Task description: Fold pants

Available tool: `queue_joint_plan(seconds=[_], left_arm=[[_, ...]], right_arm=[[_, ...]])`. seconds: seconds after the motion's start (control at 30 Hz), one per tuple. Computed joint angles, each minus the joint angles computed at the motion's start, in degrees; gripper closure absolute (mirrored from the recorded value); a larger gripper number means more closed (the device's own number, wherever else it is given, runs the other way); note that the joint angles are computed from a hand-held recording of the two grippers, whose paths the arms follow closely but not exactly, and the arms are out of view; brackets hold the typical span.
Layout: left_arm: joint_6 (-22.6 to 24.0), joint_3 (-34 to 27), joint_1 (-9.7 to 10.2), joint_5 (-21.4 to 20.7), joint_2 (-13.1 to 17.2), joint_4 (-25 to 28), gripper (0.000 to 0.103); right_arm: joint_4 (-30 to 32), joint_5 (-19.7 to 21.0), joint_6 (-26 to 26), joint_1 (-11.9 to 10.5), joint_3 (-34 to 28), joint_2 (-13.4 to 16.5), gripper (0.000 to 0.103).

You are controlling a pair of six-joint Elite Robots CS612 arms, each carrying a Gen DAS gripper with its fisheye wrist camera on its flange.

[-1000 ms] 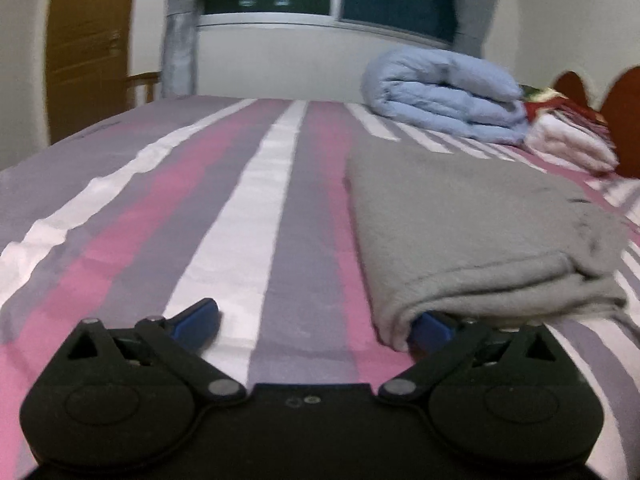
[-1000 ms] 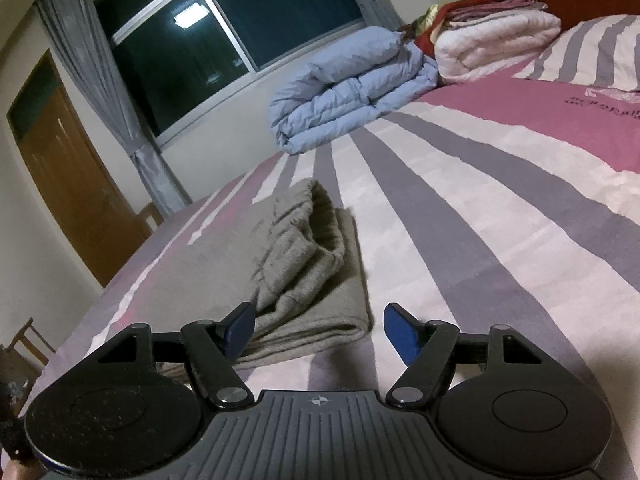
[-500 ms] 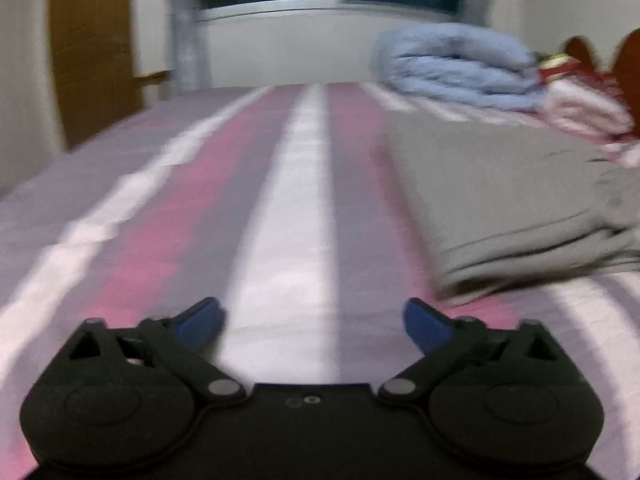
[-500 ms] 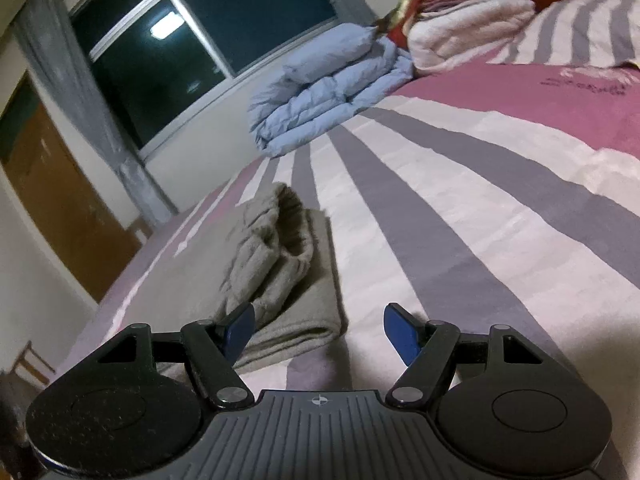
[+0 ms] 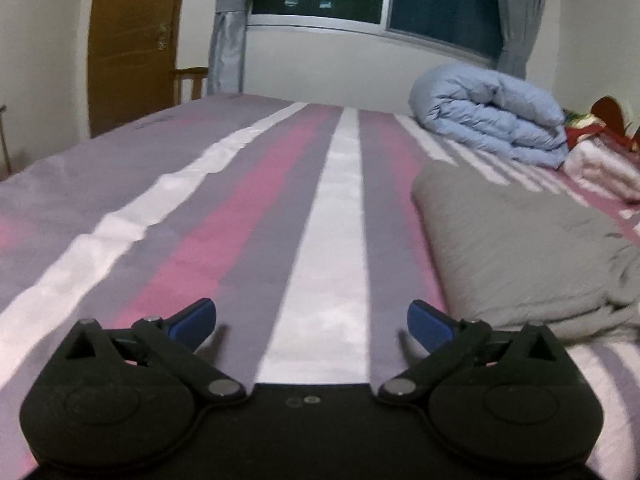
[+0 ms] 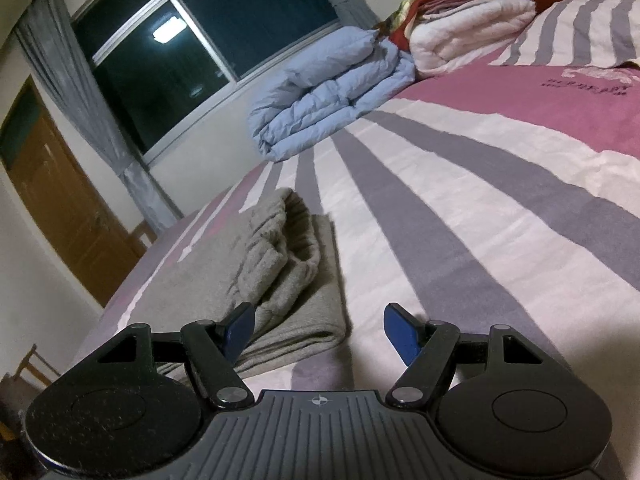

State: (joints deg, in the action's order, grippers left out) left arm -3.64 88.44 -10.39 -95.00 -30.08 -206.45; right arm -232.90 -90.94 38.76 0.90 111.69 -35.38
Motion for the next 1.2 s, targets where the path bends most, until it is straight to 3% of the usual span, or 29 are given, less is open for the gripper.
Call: queue_joint_plan(seconds=[0.17, 0.37, 0.47, 0.53, 0.63, 0.73, 0.77, 0.93, 0.97, 1.0, 1.07, 1.13, 1.2], left_arm=[[1.63, -2.08, -0.44, -1.43, 0.73, 0.99, 0.006], [2.16, -4.44, -1.02, -2.12, 1.67, 3.34, 0.006], [3.37, -5.08, -1.25, -2.77, 1.97, 4.68, 0.006], [4.53, -5.42, -1.31, -2.96, 2.09, 6.03, 0.006], [3.81, -6.22, -0.93, -3.73, 2.26, 8.79, 0.006], [2.54, -6.47, -0.60, -4.52, 2.39, 8.25, 0.006], [1.96, -6.64, -0.48, -5.25, 2.53, 7.47, 0.006], [1.45, -7.97, -0.92, -5.92, 3.11, 6.03, 0.006], [1.14, -8.34, -1.00, -5.82, 3.25, 6.32, 0.006], [0.88, -8.66, -1.03, -5.88, 3.37, 6.63, 0.006], [0.08, -9.44, -0.95, -6.28, 3.73, 7.09, 0.006], [-0.41, -9.91, -0.86, -6.72, 4.00, 7.38, 0.006], [0.46, -10.20, -1.06, -5.80, 4.07, 8.99, 0.006]], right_arm=[[0.41, 1.95, -3.60, -0.36, -1.76, -0.21, 0.032], [4.25, 1.18, -13.60, 0.70, -6.60, 0.37, 0.032], [14.04, -0.33, -12.85, 0.91, -8.95, 0.49, 0.031], [18.16, 2.17, -11.48, -0.13, -9.22, 0.90, 0.025], [14.31, 4.26, -8.35, -1.24, -7.91, 1.55, 0.022], [9.91, 0.35, -7.44, -1.01, -6.39, 1.32, 0.022], [7.43, 0.68, -6.02, -1.41, -6.12, 1.57, 0.022], [3.02, 7.61, -2.54, -3.08, -7.86, 2.56, 0.023], [3.64, 9.21, -2.38, -3.18, -8.65, 2.79, 0.041], [5.54, 9.70, -3.17, -3.13, -9.29, 2.68, 0.066], [8.33, 7.55, -4.93, -2.57, -10.60, 2.67, 0.070], [8.74, 8.34, -4.40, -2.86, -12.16, 3.46, 0.076], [12.75, 6.38, -7.62, -2.43, -12.97, 3.33, 0.080]])
